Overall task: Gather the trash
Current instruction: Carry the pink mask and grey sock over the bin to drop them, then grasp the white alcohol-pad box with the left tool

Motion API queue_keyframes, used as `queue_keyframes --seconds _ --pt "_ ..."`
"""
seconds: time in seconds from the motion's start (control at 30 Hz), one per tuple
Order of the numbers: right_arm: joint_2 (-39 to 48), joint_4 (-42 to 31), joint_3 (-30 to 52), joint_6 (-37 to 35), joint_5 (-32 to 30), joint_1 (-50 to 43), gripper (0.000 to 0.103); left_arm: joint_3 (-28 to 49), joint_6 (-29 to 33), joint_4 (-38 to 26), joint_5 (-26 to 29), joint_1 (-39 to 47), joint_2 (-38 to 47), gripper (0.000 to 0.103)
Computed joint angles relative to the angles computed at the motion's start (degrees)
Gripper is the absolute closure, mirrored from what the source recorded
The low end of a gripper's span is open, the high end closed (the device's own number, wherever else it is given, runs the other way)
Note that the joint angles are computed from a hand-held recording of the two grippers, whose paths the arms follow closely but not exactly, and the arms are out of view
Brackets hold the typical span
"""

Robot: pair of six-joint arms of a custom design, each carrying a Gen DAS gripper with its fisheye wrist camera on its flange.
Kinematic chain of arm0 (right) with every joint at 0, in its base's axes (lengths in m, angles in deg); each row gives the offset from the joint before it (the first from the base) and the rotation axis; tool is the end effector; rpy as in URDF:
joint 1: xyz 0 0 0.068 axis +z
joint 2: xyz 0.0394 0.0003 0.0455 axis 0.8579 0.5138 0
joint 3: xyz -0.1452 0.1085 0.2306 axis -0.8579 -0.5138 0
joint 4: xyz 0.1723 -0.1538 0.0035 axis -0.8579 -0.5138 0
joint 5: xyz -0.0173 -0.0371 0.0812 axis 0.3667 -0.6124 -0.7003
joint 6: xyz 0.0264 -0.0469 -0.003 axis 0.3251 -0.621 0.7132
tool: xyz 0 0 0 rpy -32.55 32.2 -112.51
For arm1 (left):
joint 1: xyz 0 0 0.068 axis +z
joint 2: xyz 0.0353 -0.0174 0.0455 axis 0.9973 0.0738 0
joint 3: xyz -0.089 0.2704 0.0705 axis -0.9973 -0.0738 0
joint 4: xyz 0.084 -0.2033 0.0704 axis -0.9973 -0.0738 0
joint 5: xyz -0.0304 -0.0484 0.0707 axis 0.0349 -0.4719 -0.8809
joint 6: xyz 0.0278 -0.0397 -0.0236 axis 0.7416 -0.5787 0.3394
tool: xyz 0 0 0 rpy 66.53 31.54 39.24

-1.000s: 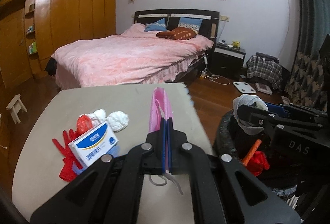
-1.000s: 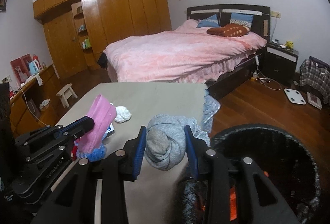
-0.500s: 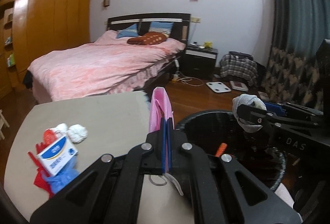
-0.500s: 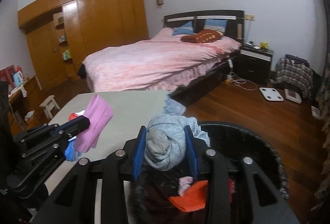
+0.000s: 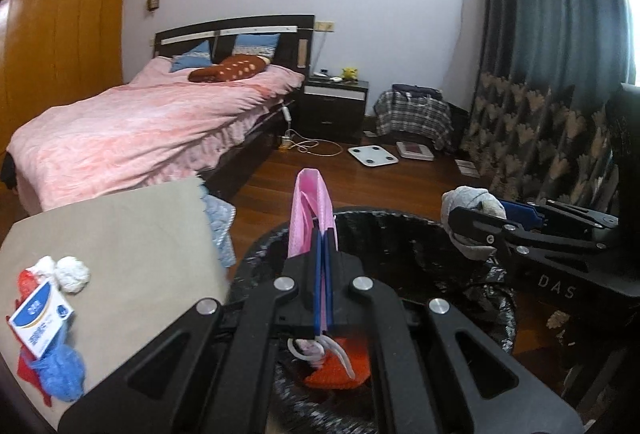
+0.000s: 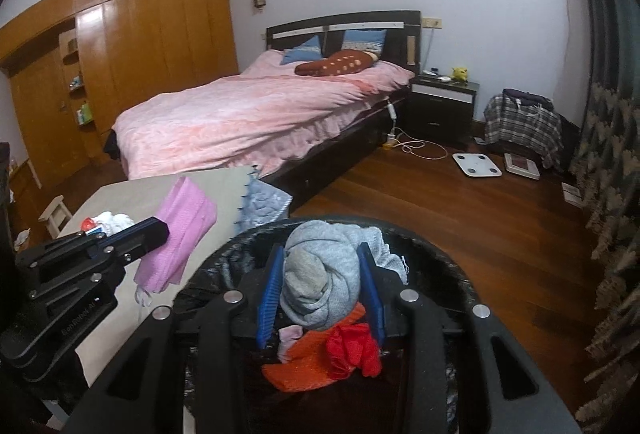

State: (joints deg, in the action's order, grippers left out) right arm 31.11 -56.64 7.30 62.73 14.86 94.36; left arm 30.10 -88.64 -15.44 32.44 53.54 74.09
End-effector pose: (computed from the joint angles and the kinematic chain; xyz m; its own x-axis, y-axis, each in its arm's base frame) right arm 0.2406 0.1573 0.2500 -0.5597 0.0020 -0.8287 -0.1743 0.9774 0.1200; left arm 0.2613 -0.1562 0.2477 -0.5060 0.0802 -0.8588 0.2765 0.9582 -0.0734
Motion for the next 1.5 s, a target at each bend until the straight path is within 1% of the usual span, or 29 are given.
queue_keyframes --seconds 0.07,0.13,0.17,0.2,0.23,0.27,0.3,0.33,0.37,0.4,0.43,0.47,0.53,0.6,0.73,0.8,0.9,1.03,1.2,1.27,1.4,1.5 --pt "0.1 0.1 -0.5 0.1 -0.1 -0.7 0.063 1.1 0.3 0.3 1.4 0.0 1.7 0.102" --pt "0.1 0.1 -0.7 0.1 0.0 -1.1 0.063 1.3 0.3 0.8 2.5 0.0 2.6 0.096" --pt "0.2 0.1 -0.7 0.3 0.4 -0.9 0.059 1.4 0.2 0.8 2.7 0.0 2.9 0.091" --pt "0.0 0.3 -1.1 0.4 0.8 -0.9 0.056 1.6 0.2 0.7 3.0 0.3 3.0 0.080" --pt "-0.2 0.4 -1.3 0.4 1.0 -1.0 0.050 1.0 0.1 1.0 3.2 0.6 2.8 0.072" --pt "-0.4 0.4 -1.4 0.5 1.2 -1.1 0.043 0.4 -0.1 1.3 3.3 0.9 2.4 0.070" --pt "-0.5 0.6 -1.6 0.7 1.6 -1.0 0.040 -0.2 -0.1 1.3 3.3 1.4 2.0 0.068" --pt "-0.7 0.6 -1.7 0.6 1.7 -1.1 0.032 -0.5 -0.2 1.3 2.9 1.5 1.7 0.065" --pt "-0.6 0.6 -1.5 0.7 2.2 -0.8 0.027 -1.3 -0.1 1.3 2.6 1.9 0.9 0.062" --pt "-0.7 0.7 -1.5 0.9 2.7 -0.4 0.016 -2.0 -0.1 1.4 2.2 2.3 0.2 0.054" --pt "-0.5 1.1 -1.3 1.0 3.5 0.2 0.008 -3.2 -0.1 1.5 1.2 3.0 -1.0 0.044" --pt "-0.4 1.5 -1.1 0.9 4.0 0.9 0.006 -3.7 -0.3 1.2 0.6 3.4 -2.0 0.040" --pt "0.2 1.2 -0.2 0.8 4.1 2.0 0.006 -5.7 -0.5 0.9 -0.8 5.0 -4.6 0.027" --pt "1.7 0.7 1.6 1.0 4.0 3.5 0.006 -7.0 -0.5 -0.2 -2.0 6.2 -6.9 0.021" --pt "5.0 1.0 4.9 1.0 3.7 6.7 0.006 -9.6 -0.4 -3.0 -3.1 10.4 -12.2 0.018" --pt "7.1 0.9 7.2 1.0 3.4 8.3 0.006 -11.1 0.7 -4.2 -3.3 13.1 -15.2 0.018" --pt "11.1 0.7 11.5 0.7 2.8 11.0 0.006 -12.9 2.1 -6.2 -3.9 16.9 -19.1 0.018" --pt "16.8 -0.1 18.0 -0.3 2.0 14.3 0.006 -15.0 4.3 -8.4 -3.3 23.1 -23.7 0.018" --pt "23.5 -1.2 26.0 -0.7 0.6 17.0 0.006 -17.2 7.3 -9.7 1.5 34.1 -27.4 0.018" --pt "25.6 -1.6 28.5 -0.6 0.0 17.5 0.006 -18.1 8.8 -9.2 3.6 38.8 -27.8 0.018" --pt "29.2 -2.3 32.6 -0.8 -0.9 18.3 0.006 -19.7 12.6 -6.4 9.2 48.2 -25.9 0.018" --pt "31.9 -3.2 35.4 -0.9 -1.2 18.9 0.006 -19.8 14.3 -3.2 12.0 53.3 -21.8 0.018"
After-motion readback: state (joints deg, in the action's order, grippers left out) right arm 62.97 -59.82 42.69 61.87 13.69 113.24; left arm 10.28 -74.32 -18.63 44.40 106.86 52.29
